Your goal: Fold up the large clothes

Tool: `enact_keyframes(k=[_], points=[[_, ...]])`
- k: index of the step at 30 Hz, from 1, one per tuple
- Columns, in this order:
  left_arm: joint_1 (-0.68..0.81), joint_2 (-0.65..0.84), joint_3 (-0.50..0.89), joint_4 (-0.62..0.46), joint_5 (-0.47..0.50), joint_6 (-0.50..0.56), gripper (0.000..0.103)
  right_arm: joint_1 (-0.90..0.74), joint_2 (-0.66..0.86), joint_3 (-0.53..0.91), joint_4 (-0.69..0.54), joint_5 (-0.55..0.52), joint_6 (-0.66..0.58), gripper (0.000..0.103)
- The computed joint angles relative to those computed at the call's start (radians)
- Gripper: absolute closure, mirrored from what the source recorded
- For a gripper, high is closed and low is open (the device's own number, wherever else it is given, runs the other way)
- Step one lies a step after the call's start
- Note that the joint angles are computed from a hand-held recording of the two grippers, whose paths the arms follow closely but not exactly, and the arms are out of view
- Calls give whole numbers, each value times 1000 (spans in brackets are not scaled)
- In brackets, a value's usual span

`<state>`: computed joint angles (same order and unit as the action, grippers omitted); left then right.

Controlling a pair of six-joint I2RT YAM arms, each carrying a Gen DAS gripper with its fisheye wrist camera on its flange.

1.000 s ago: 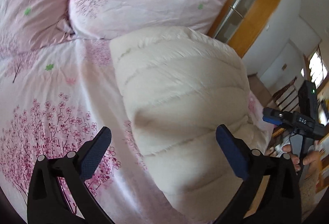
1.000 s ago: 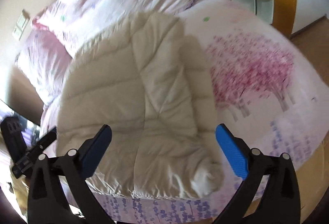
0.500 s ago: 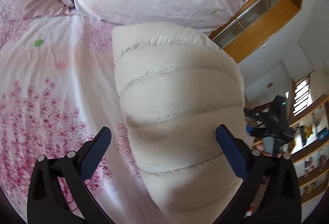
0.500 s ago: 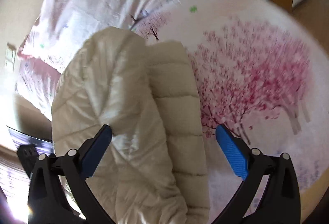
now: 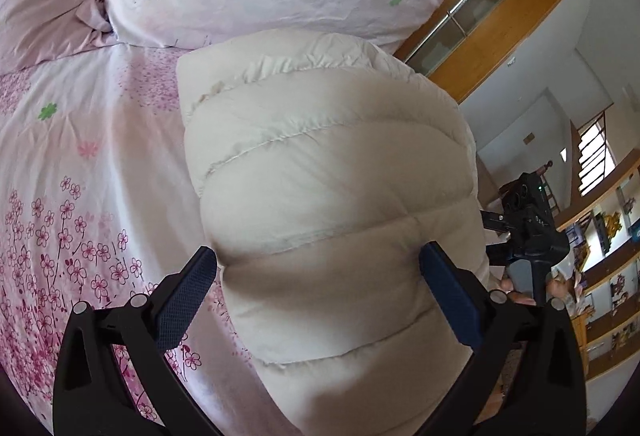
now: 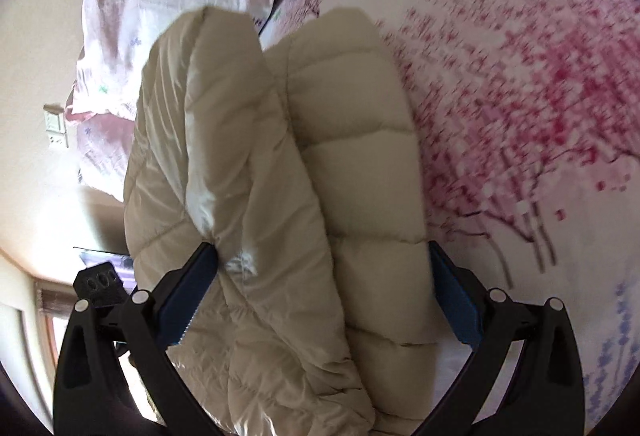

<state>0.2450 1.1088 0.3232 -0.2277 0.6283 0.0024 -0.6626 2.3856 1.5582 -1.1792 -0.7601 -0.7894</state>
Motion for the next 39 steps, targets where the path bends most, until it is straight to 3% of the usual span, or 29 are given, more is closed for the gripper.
enact_keyframes(k=[10,20,23,25,27,29,32,39], points=[[-57,44,12,51,-39,-21,1,71,-32,-80,12,3,-60,2],[74,326,76,124,191,-1,1,120,-30,-139,2,-66,-109,2],[94,373,69,177,245,-31,5,103,2,-167,-33,-104,-163,28],[110,364,56,197,270,-40,19,96,21,-179,-54,-138,-200,41],[134,339,46,179,290,-11,32,86,15,-198,-77,-158,-242,56],[150,312,46,144,303,25,44,77,-2,-211,-97,-165,-283,63],[200,258,48,70,345,91,54,100,-75,-262,-88,-186,-291,69],[449,150,138,-285,430,404,59,282,-278,-384,-1,-264,-204,74]])
